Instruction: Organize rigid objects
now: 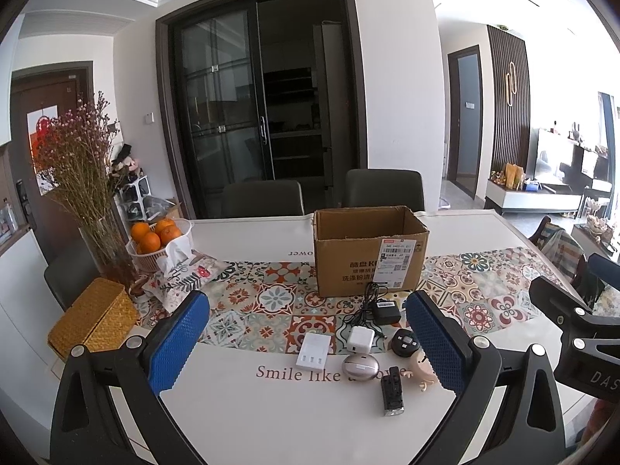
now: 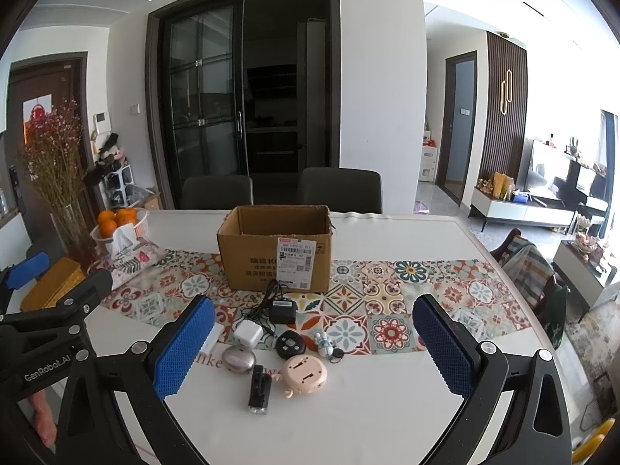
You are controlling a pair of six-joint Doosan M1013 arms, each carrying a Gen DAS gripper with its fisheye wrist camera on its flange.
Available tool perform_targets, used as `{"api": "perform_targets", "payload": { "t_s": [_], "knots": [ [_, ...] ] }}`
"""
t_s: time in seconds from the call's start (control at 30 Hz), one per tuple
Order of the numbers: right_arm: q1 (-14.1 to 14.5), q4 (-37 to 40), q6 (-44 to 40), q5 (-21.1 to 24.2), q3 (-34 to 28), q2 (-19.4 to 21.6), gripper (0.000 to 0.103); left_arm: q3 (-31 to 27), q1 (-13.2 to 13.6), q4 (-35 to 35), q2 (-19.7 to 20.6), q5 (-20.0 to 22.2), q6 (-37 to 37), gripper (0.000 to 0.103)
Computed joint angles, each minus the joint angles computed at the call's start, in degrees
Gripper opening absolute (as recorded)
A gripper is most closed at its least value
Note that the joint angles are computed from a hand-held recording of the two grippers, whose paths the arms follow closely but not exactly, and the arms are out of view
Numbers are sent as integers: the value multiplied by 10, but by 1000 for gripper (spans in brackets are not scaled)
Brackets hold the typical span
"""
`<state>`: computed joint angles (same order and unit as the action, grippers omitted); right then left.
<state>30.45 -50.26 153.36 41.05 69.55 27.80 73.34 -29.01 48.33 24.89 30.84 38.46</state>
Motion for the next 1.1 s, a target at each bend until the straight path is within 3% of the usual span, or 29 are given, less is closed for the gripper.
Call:
{"api": "perform_targets", "payload": {
  "t_s": [0.57, 0.83, 1.1],
  "knots": [
    [-4, 25, -24, 2, -4, 3, 103, -8, -1, -36, 6, 10, 34, 103],
    [-24, 146, -119, 17, -10, 19, 103, -30, 0, -154, 33, 55, 141, 103],
    [-45, 257, -214, 36, -8, 40, 103, -45, -3, -214, 63, 98, 189, 103]
  ]
}}
